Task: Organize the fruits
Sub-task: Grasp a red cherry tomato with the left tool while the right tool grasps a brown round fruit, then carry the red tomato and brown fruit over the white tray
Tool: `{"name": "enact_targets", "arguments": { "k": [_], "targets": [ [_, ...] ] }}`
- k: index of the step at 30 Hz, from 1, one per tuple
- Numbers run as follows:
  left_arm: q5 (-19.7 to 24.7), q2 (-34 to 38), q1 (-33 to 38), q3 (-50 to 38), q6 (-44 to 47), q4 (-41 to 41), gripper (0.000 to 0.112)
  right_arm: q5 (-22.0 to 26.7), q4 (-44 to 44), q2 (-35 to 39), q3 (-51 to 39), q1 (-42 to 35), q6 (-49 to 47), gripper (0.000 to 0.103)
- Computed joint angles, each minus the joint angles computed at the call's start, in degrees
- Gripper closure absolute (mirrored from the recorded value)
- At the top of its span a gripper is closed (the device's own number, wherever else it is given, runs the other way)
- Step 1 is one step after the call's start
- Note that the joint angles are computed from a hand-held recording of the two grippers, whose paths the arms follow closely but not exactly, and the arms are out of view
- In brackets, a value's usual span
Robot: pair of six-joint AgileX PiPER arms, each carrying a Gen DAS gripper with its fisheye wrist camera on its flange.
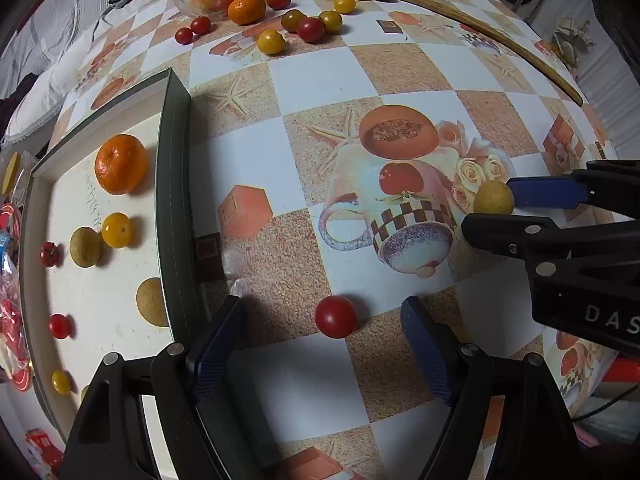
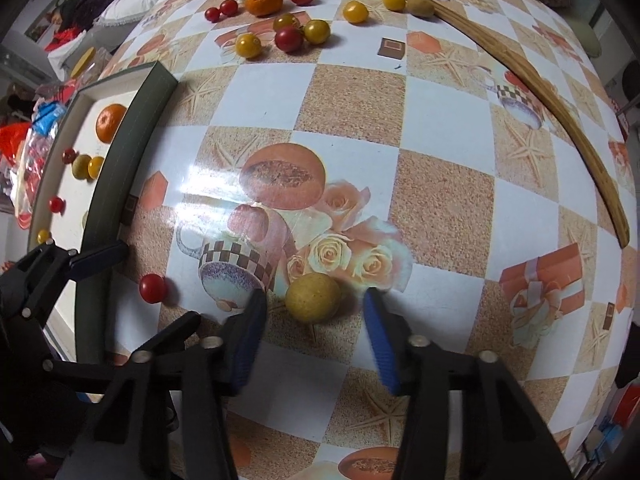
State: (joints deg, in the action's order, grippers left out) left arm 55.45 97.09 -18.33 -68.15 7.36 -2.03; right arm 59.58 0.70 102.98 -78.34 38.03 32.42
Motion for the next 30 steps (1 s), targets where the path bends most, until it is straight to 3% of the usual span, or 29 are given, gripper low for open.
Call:
{"name": "enact_targets", "arguments": {
  "k": [2,4,6,8,14,24,30],
  "targets": [
    [-0.1,-0.2,-0.4,-0.1,-0.1,-0.3,0.045,0.4,-0.6,0.2,-0.4,0.5,0.2,0.073],
    [0.1,-0.6,-0.5,-0.1,0.2,-0.6,0.055,0.1,0.0,0.0,-0.2,0.4,0.0,0.073],
    [0.5,-0.4,0.0,-1.1,0.6,-1.4,0.079,-0.9,1.5,-0.7,0.8,-0.3,0.0,0.073],
    [1.6,-0.2,2.3,-1.8,3.0,-5.2,0.092,-2.2,3.3,-1.5,1.8,-1.0,0.0,0.073],
    [4.3,0.0,7.5,-2.2,7.1,-12.0,0.092,-3.4,3.8,-2.9,3.4,-1.2,1.7,0.073],
    [4.9,0.1,7.4,-3.0,7.7,-11.3,0.092,-4.2,4.1,-4.9,4.5,-1.7,2.2,0.073],
    [5.4,-0.9,8.0,-4.0,7.8,-13.0,0.092,-2.0,4.5,-4.6,2.5,-2.2,1.5,0.073]
  ]
}}
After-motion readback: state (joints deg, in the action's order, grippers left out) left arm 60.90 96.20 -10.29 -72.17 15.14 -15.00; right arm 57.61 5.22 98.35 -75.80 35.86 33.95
